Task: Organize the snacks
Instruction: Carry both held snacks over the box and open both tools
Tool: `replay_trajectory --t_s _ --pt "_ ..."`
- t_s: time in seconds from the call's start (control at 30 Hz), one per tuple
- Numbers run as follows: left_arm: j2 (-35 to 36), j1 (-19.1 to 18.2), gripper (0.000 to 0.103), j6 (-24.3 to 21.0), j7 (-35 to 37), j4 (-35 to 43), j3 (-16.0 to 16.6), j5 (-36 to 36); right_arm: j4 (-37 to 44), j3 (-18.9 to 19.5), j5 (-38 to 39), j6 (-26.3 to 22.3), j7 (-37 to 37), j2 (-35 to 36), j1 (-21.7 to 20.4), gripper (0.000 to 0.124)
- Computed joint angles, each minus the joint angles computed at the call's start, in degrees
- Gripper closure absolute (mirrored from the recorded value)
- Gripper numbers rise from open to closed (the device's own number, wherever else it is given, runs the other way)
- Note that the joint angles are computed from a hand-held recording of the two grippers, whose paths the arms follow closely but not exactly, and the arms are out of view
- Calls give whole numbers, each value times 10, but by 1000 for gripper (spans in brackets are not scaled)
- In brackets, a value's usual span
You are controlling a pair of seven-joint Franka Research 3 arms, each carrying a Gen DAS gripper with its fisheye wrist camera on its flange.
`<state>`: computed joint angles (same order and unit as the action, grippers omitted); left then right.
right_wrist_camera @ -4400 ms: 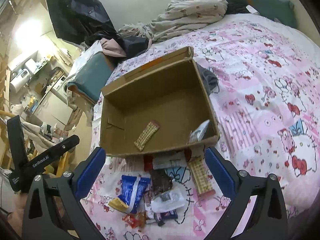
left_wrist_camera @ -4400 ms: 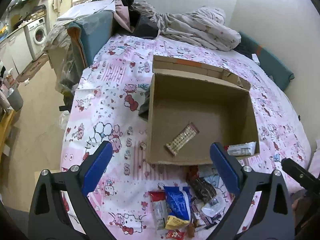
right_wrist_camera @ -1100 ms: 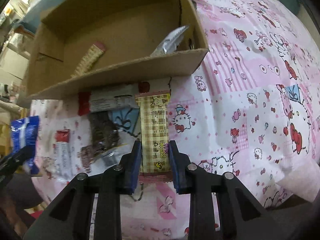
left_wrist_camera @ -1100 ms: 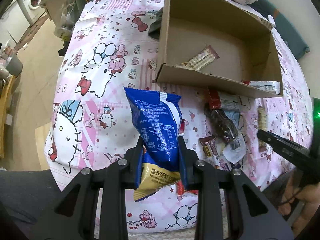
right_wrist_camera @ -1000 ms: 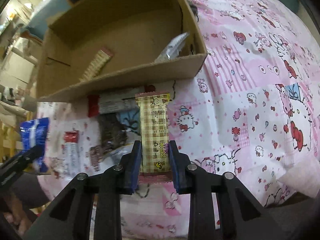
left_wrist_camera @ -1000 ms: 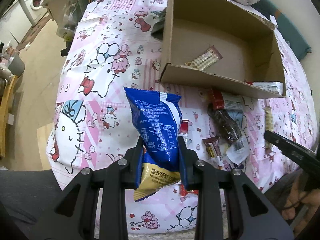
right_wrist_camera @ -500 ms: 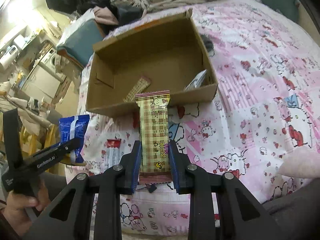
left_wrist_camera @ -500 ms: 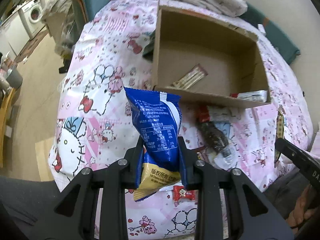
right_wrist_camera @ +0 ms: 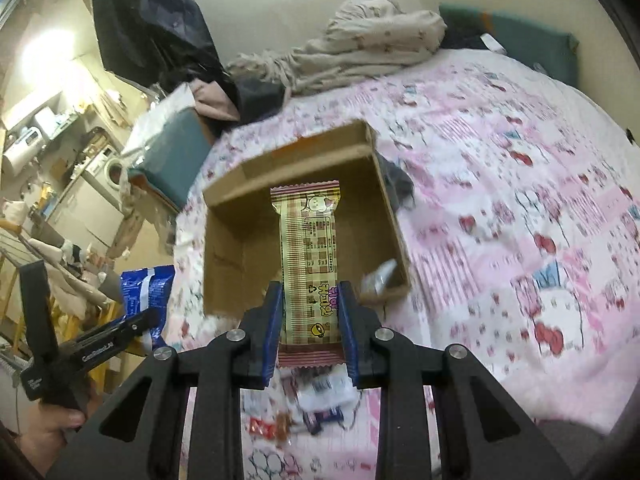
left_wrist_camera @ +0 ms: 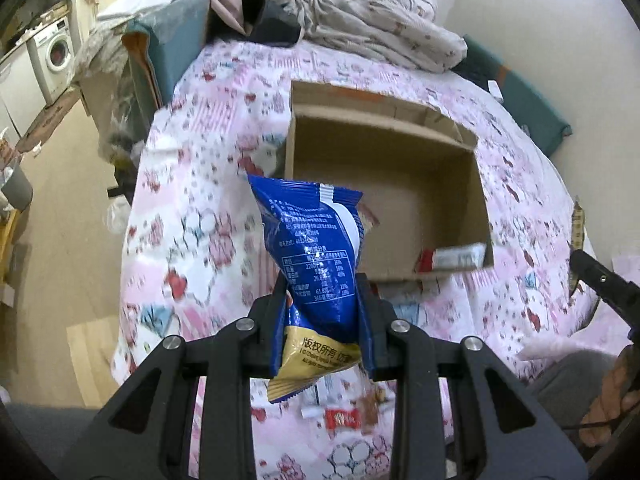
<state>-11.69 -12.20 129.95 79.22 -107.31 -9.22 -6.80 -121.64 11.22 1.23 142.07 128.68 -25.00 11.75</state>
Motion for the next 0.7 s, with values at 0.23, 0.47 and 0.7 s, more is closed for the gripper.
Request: replay_trajectory --t_s 0.23,0.47,0.7 --pt "93 5 78 -19 0 108 -12 1 44 -23 24 20 -45 72 13 96" --pt "175 0 77 -22 10 194 -33 48 89 -38 24 39 -58 150 19 96" --pt "211 -4 77 16 15 199 -41 61 118 -55 43 51 -76 203 32 96"
